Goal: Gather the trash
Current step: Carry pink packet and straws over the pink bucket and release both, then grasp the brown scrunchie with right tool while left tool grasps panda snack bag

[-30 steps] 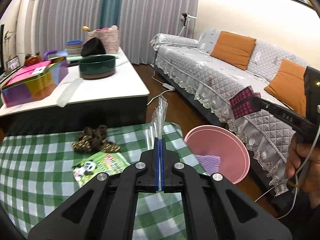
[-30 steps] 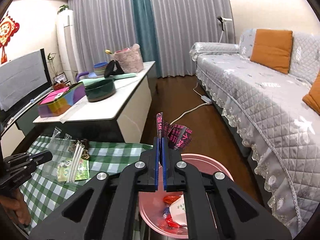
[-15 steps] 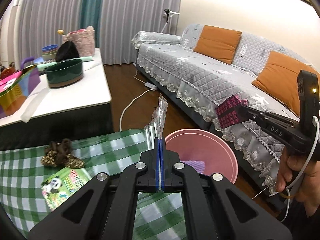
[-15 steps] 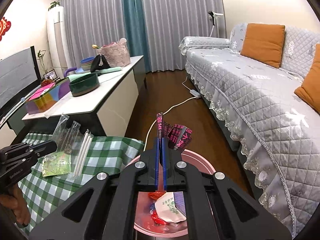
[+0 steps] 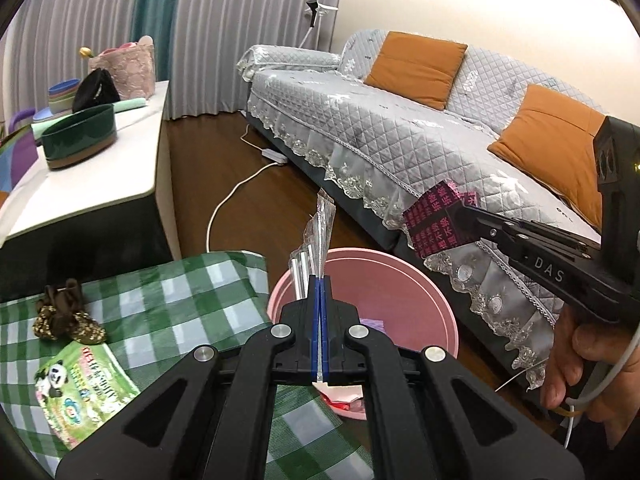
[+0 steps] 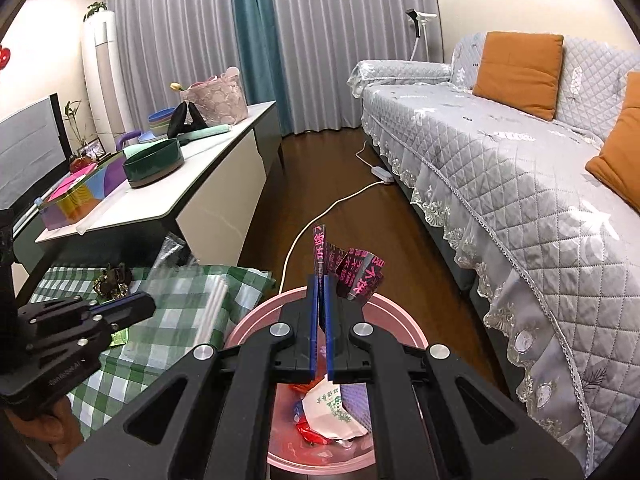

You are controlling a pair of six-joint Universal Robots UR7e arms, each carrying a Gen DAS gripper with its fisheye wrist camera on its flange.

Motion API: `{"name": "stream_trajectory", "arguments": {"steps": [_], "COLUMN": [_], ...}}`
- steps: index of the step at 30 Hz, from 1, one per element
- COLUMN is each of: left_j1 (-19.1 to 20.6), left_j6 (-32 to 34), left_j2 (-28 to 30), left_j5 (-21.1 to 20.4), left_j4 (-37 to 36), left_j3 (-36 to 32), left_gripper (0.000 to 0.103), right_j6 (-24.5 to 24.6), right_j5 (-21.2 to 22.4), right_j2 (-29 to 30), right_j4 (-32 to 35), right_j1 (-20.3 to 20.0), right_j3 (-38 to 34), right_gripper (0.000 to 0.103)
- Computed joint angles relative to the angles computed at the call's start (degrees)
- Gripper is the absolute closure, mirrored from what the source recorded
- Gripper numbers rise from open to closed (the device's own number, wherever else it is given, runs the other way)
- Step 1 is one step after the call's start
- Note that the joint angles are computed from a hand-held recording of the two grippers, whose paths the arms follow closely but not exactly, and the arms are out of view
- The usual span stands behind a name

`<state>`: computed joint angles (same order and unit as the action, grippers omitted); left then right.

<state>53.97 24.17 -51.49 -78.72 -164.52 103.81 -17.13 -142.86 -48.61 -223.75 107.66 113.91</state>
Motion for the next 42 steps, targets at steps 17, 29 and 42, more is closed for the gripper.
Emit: {"name": "stream_trajectory", "arguments": {"steps": [17, 29, 42], "left_j1": [3.5, 11.3, 17.1], "left_j6": [-4.6, 0.1, -4.9], "left_j2": [-4.1, -13.1, -8.0], "left_j5": [1.7, 7.9, 7.6], "left_j4": [3.9, 5.5, 4.9], "left_j3": [0.7, 0.5, -4.9], "left_gripper": [0.062, 0.073, 0.073], "right_j6": [9.6, 9.3, 4.5], "right_j5": [2.4, 4.9, 6.1], "right_j2": [-0.9, 4.1, 9.6], "right_j4": [1.4, 4.0, 8.7], "right_j1": [-1.0, 2.3, 3.4], "right_j3": [0.8, -5.2, -11.1], "right_gripper": [0.051, 0.051, 0.051]}}
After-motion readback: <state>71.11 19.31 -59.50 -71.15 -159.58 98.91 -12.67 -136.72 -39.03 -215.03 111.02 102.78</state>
